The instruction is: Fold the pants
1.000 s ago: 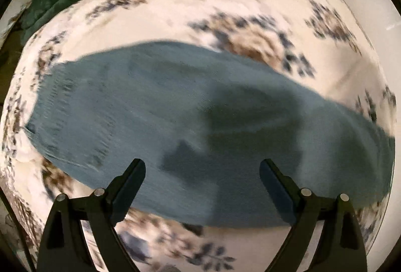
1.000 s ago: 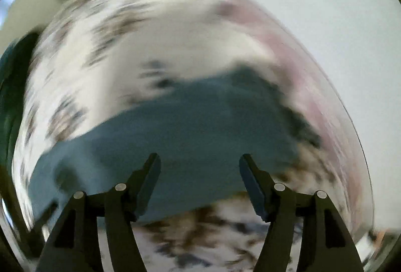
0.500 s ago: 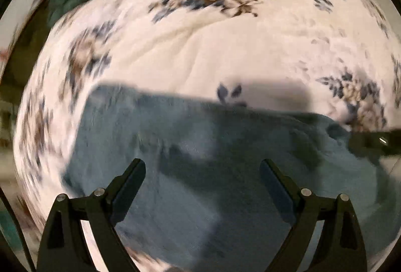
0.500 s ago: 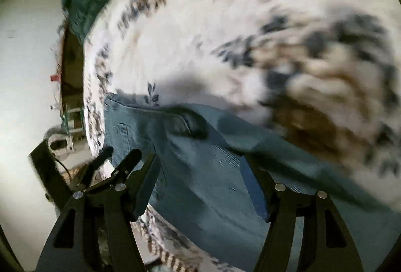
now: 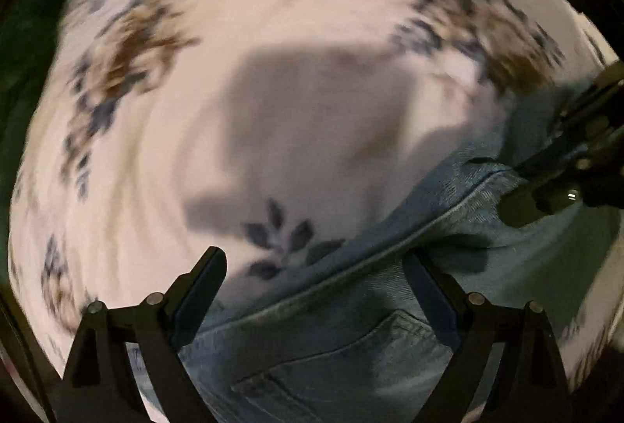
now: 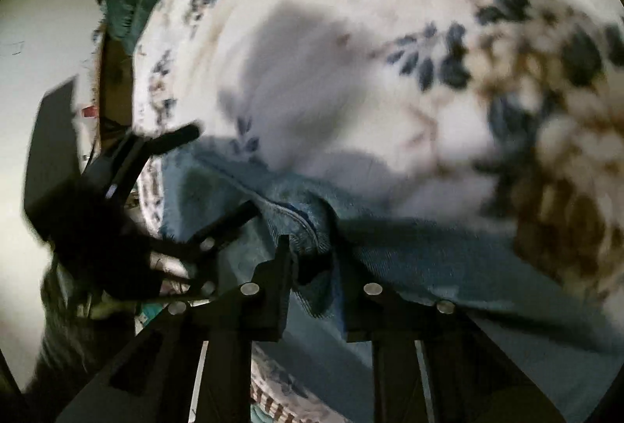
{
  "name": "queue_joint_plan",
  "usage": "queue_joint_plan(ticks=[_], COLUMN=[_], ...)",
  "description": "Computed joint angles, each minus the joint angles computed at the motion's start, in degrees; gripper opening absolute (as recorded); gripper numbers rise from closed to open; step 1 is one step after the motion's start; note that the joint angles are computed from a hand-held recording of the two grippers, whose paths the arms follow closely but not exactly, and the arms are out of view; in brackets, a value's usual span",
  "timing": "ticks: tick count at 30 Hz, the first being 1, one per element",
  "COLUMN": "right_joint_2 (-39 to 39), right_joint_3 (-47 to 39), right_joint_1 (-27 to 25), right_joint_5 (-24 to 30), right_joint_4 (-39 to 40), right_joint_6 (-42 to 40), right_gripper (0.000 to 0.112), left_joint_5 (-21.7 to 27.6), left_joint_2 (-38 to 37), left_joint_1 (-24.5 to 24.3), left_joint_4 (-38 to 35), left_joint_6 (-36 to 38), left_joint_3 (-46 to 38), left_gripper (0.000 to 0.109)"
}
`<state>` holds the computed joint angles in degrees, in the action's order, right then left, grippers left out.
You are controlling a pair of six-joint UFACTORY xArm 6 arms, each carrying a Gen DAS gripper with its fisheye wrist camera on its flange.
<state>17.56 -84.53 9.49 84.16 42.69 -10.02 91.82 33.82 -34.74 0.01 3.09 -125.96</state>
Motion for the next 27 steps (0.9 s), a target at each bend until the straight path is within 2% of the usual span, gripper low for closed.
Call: queue_joint_plan(ticks=[5, 8, 9, 10, 11, 12, 13, 15, 17, 19, 24, 26, 27], right_joint_2=[-5.8, -7.5, -7.6, -7.1, -7.1, -5.6, -4.9, -3.6, -3.2, -3.0, -2.3, -1.6, -0.9], right_joint_3=[6.3, 8.1, 8.2, 7.8, 7.7, 6.0, 5.4, 4.2, 3.7, 3.6, 3.3, 4.2, 4.8], right_joint_1=[-0.1, -1.0, -0.9, -1.1, -1.5, 0.2, -0.1, -0.8, -1.7, -3.0, -4.1, -5.0, -5.3], right_joint_5=[-1.6, -2.4, -2.7, -2.2, -1.7, -2.6, -1.7, -0.3, 0.4, 1.2, 2.4, 3.0, 2.9], right_joint_4=[1.5, 2.5, 2.8, 2.9, 1.9, 1.1, 1.3, 1.5, 0.8, 1.4, 0.6, 3.1, 4.7], right_joint_6=[-3.0, -4.5, -4.7, -5.3, -5.9, -4.4, -4.2, -2.3, -1.3, 0.0, 0.2, -0.2, -0.3], right_gripper=[0.018, 0.018, 0.018, 0.018, 0.018, 0.018, 0.018, 0.019, 0.02, 0.033, 0.034, 0.037, 0.046], left_joint_5=[5.2, 5.6, 5.3, 5.4, 6.5, 5.8, 4.0, 1.2, -1.5, -3.2, -6.5, -7.5, -8.1], left_joint_2=[3.7, 3.3, 3.3, 3.5, 4.3, 3.9, 2.5, 0.3, -2.0, -3.4, -8.3, -9.9, -11.0], left_joint_1=[1.2, 0.7, 0.3, 0.1, 0.3, 0.3, 0.0, -0.2, -0.8, -1.5, -2.3, -1.9, -1.9], left_joint_4=[-6.3, -8.2, -7.8, -7.8, -9.7, -10.6, -10.1, -10.4, -9.7, -8.9, -8.8, -9.5, -9.4], left_joint_6=[8.8, 12.6, 12.6, 12.0, 11.0, 9.9, 9.0, 8.0, 6.2, 5.0, 3.0, 2.4, 2.0], left_joint_3=[-5.2, -4.0, -3.6, -3.7, -4.6, -3.6, -1.1, 2.5, 5.9, 7.4, 13.4, 15.0, 16.4], left_gripper=[0.093, 0.093, 0.089, 0.082, 0.056, 0.043, 0.041, 0.024, 0.021, 0.019, 0.018, 0.018, 0.018])
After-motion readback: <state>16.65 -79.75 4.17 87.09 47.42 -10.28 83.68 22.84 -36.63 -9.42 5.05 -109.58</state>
